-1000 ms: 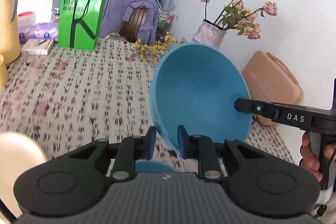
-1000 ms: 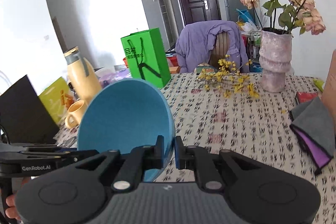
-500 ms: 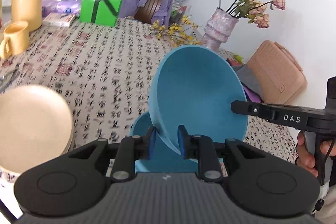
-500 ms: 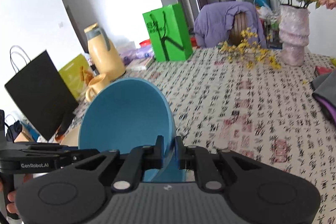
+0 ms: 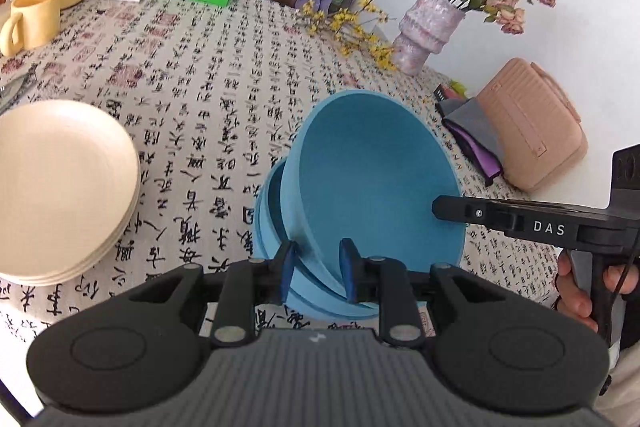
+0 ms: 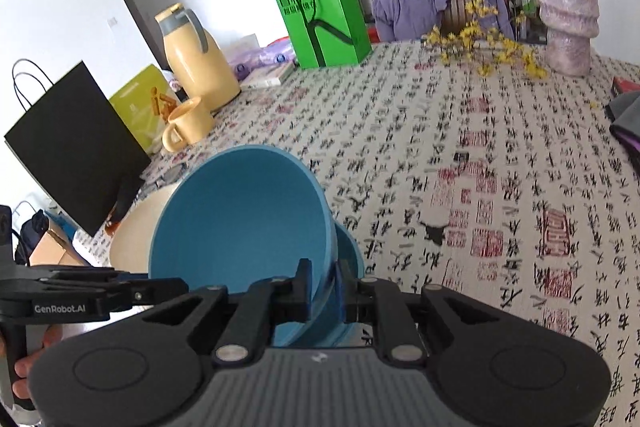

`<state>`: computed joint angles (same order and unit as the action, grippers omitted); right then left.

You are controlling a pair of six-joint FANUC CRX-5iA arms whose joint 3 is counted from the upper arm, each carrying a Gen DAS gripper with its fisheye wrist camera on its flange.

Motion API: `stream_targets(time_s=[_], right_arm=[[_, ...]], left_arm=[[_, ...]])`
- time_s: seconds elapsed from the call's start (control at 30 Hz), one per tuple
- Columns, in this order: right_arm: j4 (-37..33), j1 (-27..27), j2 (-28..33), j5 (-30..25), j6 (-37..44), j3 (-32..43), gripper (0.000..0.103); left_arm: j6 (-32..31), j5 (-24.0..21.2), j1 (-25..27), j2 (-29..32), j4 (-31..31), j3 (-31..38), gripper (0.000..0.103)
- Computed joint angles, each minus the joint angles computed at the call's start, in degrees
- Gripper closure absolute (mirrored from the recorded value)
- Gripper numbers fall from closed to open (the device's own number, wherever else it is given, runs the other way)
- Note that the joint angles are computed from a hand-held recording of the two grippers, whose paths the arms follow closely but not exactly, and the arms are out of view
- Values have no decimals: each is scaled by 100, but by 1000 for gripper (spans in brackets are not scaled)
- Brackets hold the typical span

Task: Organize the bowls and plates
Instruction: 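Lower the blue bowl into the bowl stack and open both grippers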

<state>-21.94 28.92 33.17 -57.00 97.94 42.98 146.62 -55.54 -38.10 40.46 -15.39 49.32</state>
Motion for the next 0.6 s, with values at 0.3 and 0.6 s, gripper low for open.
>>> stream_targets(time_s=[0.3,0.6], right_arm=[[-109,-26,131,-161,42,96,83],[-139,-44,90,-106,181,-17,77]], left_arm=[[-46,-52,-45,38,-170,59,70],[-431,-203,-223,174,-566,362,52]])
